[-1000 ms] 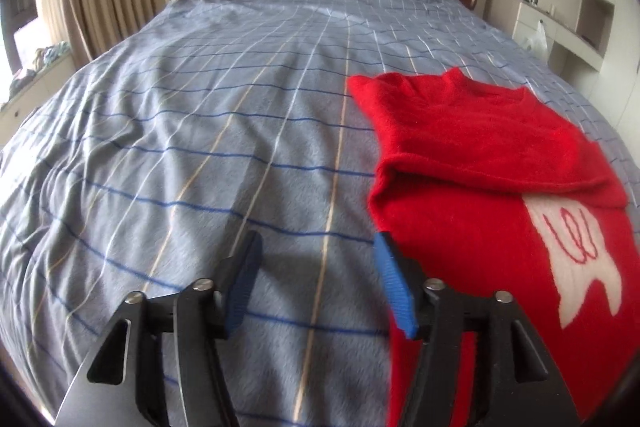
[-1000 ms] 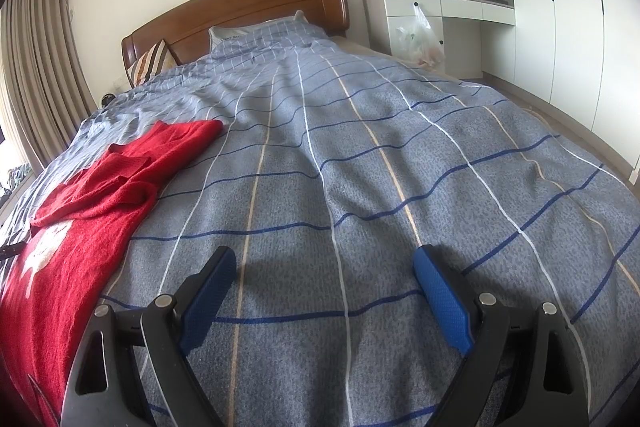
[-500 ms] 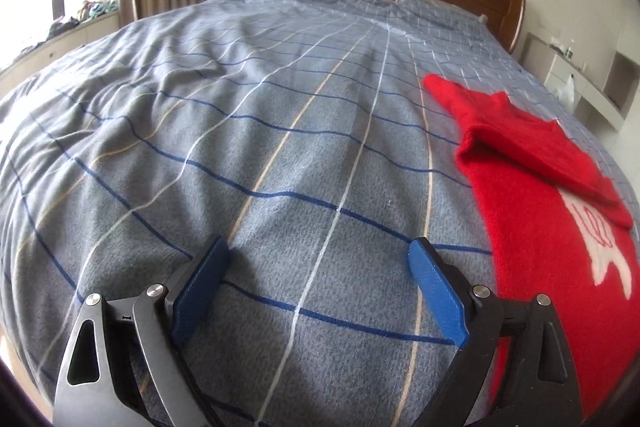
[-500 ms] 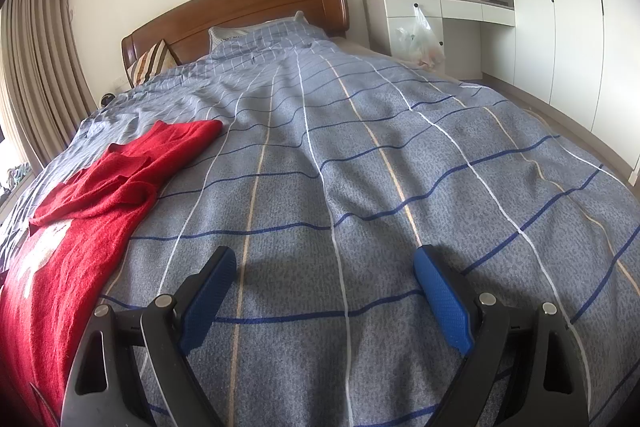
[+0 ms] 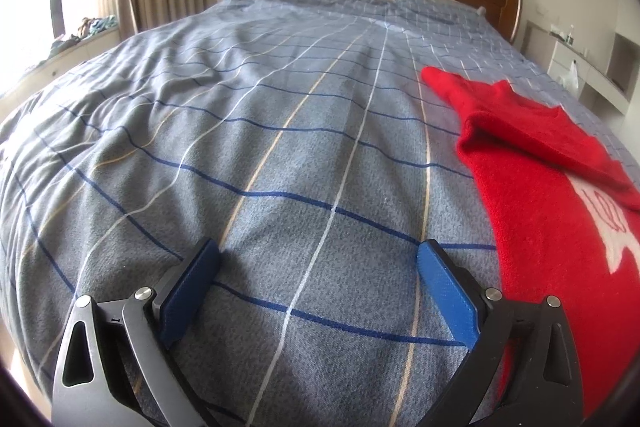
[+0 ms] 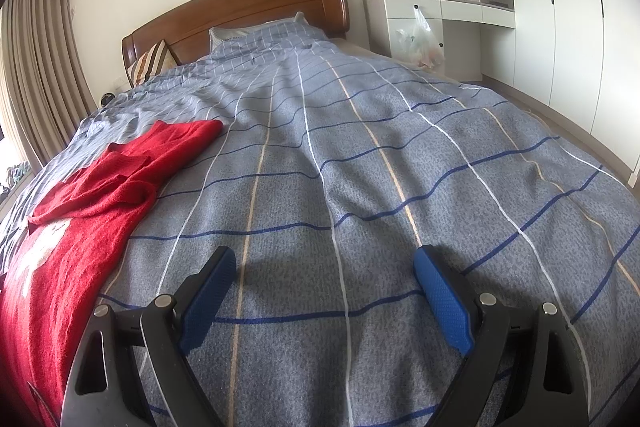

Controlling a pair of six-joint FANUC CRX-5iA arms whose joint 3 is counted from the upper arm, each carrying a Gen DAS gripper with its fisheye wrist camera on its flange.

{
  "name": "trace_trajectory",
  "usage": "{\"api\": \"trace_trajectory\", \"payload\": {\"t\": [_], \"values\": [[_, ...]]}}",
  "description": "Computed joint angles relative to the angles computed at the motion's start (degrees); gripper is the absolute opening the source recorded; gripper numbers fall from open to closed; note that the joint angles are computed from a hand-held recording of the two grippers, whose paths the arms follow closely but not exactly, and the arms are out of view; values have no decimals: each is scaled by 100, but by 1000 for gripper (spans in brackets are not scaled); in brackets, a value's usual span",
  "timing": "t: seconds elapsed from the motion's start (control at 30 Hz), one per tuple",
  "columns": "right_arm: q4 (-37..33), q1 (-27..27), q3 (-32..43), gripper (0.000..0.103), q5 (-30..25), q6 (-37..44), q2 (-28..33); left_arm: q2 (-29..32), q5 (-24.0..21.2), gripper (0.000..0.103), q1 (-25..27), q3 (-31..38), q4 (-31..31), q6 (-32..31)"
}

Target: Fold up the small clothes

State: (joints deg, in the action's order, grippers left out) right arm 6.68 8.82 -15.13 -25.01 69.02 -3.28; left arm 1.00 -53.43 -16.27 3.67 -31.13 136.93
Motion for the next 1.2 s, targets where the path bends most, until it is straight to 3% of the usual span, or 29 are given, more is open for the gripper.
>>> {"api": "trace_trajectory", "payload": {"t": [0.43,0.87,0.97,1.07,1.2], "values": [[740,127,-290,90,222,-631,-48,35,-5,101,46,26,66,-73],[695,120,-269,91,179,-569,-29,42,-11,102,42,36,58,-63],[560,134,-82,91,-94,-376,45,39,-6,102,43,32,65,-66],[373,172,353,90,-811,154,112,24,34,102,66,9,123,-114],[478,237,330,90,-1127,949,-409,-2,32,102,100,-3,225,-210]]}}
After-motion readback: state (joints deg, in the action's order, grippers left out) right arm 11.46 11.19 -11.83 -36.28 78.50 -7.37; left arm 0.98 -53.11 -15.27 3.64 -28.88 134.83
